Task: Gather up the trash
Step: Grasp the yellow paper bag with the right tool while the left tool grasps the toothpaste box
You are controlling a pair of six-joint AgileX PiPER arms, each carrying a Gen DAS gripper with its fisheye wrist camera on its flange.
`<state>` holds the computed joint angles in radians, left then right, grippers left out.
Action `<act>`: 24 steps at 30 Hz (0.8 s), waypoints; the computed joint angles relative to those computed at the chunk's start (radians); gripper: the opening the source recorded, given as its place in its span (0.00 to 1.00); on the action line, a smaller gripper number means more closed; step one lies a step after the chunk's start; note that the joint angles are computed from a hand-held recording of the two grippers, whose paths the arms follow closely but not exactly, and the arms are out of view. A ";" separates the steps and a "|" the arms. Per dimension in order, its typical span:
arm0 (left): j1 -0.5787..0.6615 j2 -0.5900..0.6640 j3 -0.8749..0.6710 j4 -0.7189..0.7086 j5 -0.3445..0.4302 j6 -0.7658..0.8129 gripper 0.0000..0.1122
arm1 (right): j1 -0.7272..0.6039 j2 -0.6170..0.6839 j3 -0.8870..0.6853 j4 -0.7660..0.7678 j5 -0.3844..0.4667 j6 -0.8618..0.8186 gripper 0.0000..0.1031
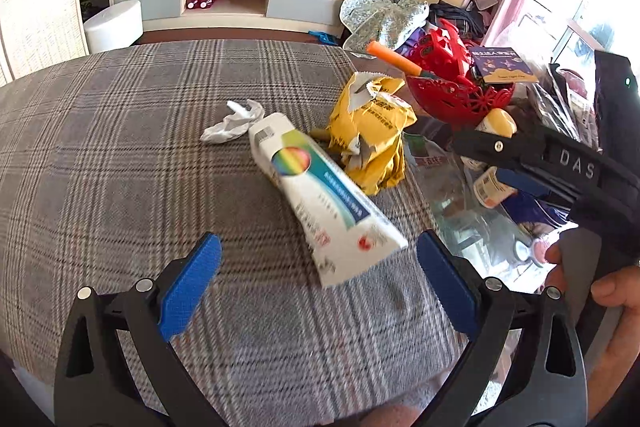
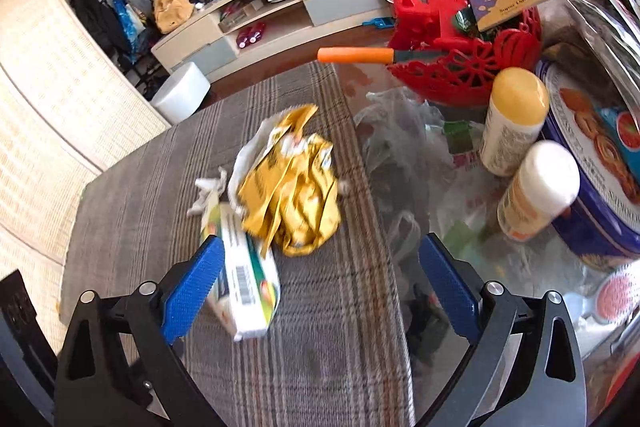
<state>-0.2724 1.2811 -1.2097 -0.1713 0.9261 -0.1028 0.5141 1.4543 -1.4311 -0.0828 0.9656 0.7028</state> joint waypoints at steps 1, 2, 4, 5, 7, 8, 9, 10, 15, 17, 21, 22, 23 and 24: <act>-0.026 0.033 -0.017 0.030 -0.013 -0.036 0.83 | -0.017 0.015 -0.015 0.009 -0.002 -0.016 0.92; -0.038 0.051 -0.024 0.044 -0.020 -0.051 0.83 | -0.032 0.036 -0.034 0.020 -0.003 -0.030 0.92; -0.067 0.096 -0.037 0.057 -0.039 -0.071 0.83 | -0.056 0.066 -0.065 0.037 0.003 -0.055 0.92; -0.075 0.115 -0.042 0.055 -0.045 -0.073 0.83 | -0.065 0.081 -0.081 0.045 0.005 -0.066 0.92; -0.100 0.152 -0.050 0.092 -0.059 -0.108 0.83 | -0.082 0.104 -0.106 0.064 0.006 -0.088 0.92; -0.115 0.166 -0.049 0.130 -0.067 -0.137 0.83 | -0.088 0.119 -0.123 0.072 0.008 -0.096 0.92; -0.129 0.179 -0.051 0.166 -0.069 -0.166 0.83 | -0.094 0.135 -0.141 0.080 0.011 -0.107 0.92; -0.136 0.197 -0.053 0.190 -0.074 -0.181 0.83 | -0.096 0.153 -0.162 0.087 0.016 -0.116 0.92; -0.092 0.211 -0.039 0.145 -0.097 -0.121 0.84 | -0.070 0.256 -0.278 0.090 0.041 -0.142 0.92; -0.073 0.204 -0.029 0.145 -0.105 -0.092 0.84 | -0.057 0.291 -0.309 0.094 0.047 -0.150 0.92; -0.023 0.188 -0.020 0.133 -0.086 -0.031 0.84 | -0.026 0.375 -0.384 0.083 0.074 -0.141 0.91; -0.004 0.185 -0.018 0.112 -0.084 -0.008 0.84 | -0.019 0.392 -0.395 0.075 0.080 -0.137 0.91; 0.025 0.183 -0.018 0.064 -0.077 0.034 0.84 | -0.010 0.414 -0.414 0.064 0.093 -0.133 0.91; 0.060 0.184 -0.021 0.000 -0.061 0.088 0.84 | -0.002 0.428 -0.419 0.052 0.099 -0.127 0.85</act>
